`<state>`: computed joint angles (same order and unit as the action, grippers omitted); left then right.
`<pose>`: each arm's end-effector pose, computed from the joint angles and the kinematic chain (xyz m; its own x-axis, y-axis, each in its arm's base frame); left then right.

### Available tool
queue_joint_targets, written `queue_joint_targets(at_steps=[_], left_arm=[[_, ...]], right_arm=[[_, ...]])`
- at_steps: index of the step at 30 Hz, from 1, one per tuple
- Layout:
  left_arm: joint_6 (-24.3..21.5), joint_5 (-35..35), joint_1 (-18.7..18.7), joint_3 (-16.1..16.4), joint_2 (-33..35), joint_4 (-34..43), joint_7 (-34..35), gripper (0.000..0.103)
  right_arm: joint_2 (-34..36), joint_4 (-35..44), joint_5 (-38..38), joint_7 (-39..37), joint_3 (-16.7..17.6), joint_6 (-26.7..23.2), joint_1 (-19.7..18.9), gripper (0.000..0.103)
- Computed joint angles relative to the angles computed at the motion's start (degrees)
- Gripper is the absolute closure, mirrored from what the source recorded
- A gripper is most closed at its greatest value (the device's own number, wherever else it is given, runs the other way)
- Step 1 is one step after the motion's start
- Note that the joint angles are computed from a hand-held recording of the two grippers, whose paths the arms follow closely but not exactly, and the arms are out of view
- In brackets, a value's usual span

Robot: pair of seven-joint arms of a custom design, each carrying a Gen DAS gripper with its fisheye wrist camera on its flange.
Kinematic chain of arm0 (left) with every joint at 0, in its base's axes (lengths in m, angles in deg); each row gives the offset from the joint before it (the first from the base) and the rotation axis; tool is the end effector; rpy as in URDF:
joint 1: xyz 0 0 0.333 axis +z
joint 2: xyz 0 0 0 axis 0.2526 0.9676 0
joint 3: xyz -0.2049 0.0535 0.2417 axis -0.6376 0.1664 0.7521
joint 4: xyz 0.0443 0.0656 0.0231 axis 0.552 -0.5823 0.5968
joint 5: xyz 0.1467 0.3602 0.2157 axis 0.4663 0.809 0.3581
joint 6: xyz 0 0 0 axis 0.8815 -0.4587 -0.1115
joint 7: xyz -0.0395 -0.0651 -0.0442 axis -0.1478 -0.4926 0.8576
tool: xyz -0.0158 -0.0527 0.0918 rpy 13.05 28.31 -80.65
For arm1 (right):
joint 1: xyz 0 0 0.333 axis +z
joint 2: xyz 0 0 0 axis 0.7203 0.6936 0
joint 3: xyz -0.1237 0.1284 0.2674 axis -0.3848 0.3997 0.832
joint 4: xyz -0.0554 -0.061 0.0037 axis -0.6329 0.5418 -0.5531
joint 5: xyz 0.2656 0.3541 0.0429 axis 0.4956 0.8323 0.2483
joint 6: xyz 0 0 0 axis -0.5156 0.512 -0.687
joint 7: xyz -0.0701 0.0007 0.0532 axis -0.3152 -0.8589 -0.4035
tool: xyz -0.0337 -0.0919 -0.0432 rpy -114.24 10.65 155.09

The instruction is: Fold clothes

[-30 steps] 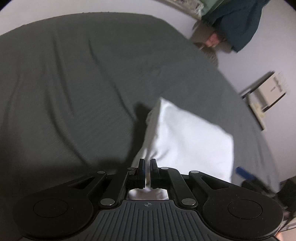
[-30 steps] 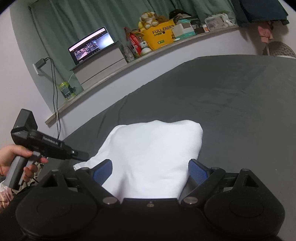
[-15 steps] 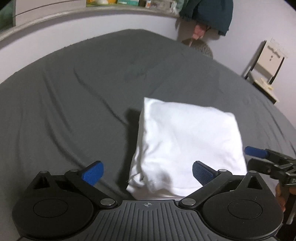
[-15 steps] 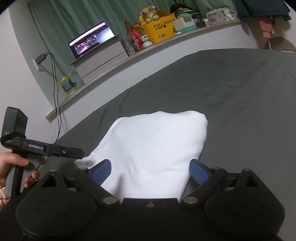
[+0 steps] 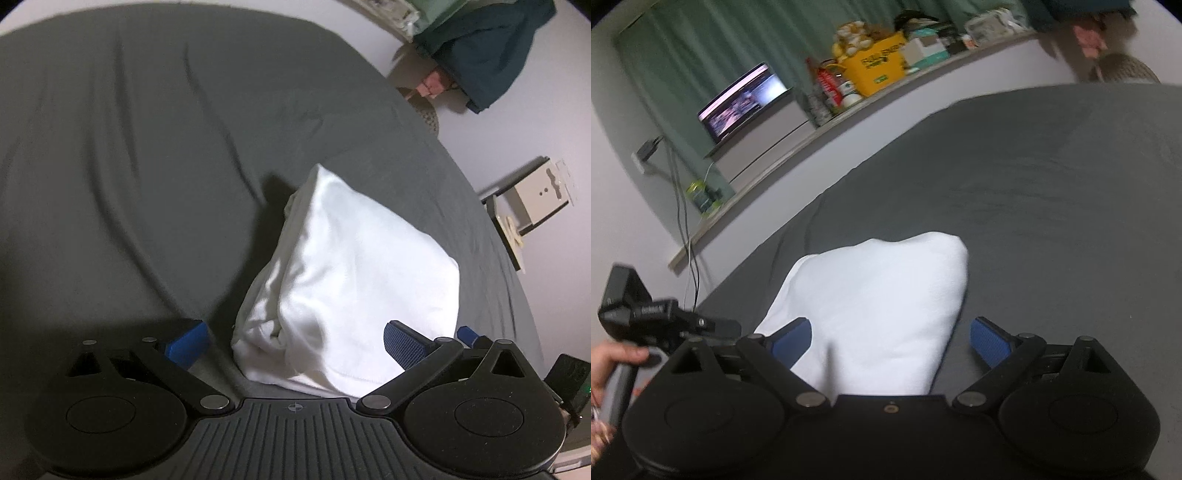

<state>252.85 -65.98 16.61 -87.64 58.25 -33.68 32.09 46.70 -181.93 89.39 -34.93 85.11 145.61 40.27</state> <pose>0.6427 -0.2047 0.3458 0.2324 -0.8160 0.5293 -0.8032 -0.4679 -0.3686 0.6648 -0.0503 0.3597 0.3964 -0.7286 -0.5585 -0.7443 0.1012 -0.6602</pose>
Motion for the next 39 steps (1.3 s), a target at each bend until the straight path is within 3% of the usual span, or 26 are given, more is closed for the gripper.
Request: queue_joint_targets(at_steps=[2, 4, 6, 8, 11, 12, 18, 23, 28, 32, 39], left_arm=[[-1.3, 0.5, -0.6, 0.4, 1.2, 1.3, -0.7, 0.005], [-4.1, 3.1, -2.6, 2.6, 2.2, 3.1, -3.3, 0.027], [-7.1, 5.6, -4.4, 4.5, 3.1, 4.9, -5.7, 0.033], [-7.6, 5.9, -4.5, 4.6, 3.3, 5.1, -6.4, 0.035], [-7.1, 5.8, -4.4, 4.2, 3.3, 4.8, -6.9, 0.046], [-6.4, 4.5, -3.3, 3.0, 3.7, 4.8, -5.5, 0.059], [-5.8, 4.8, -3.8, 3.0, 4.3, 5.4, -6.3, 0.066], [-6.4, 8.3, -5.6, 4.8, 2.6, 4.7, -8.1, 0.071], [-6.9, 20.0, -11.3, 10.4, 0.3, 4.7, -13.2, 0.076], [-2.8, 30.5, -15.3, 14.2, 0.0, 5.0, -19.3, 0.077], [0.5, 41.9, -20.5, 17.0, 8.0, 17.2, -23.6, 0.077]], right_arm=[[1.5, 1.5, -0.5, 3.9, -0.2, -1.9, -0.5, 0.010], [3.5, 3.3, -1.4, 8.2, -0.2, -4.1, -1.2, 0.013], [5.5, 5.2, -2.6, 11.9, 0.1, -6.0, -1.9, 0.020], [7.0, 6.3, -2.4, 11.9, 0.8, -7.0, -2.6, 0.026], [8.9, 8.3, -1.8, 10.0, 1.9, -9.8, -3.8, 0.029], [9.5, 8.9, -1.7, 10.2, 2.1, -10.6, -4.1, 0.029], [9.6, 9.3, -2.7, 10.7, 2.9, -9.9, -4.1, 0.030], [8.6, 8.2, -3.2, 10.7, 2.8, -8.3, -3.7, 0.058], [5.9, 5.6, -0.9, 6.1, 2.9, -5.8, -3.2, 0.071], [4.0, 4.2, 1.8, 3.8, 2.3, -3.8, -2.6, 0.072], [2.3, 5.2, 4.1, 3.3, 0.3, 3.2, -2.4, 0.072]])
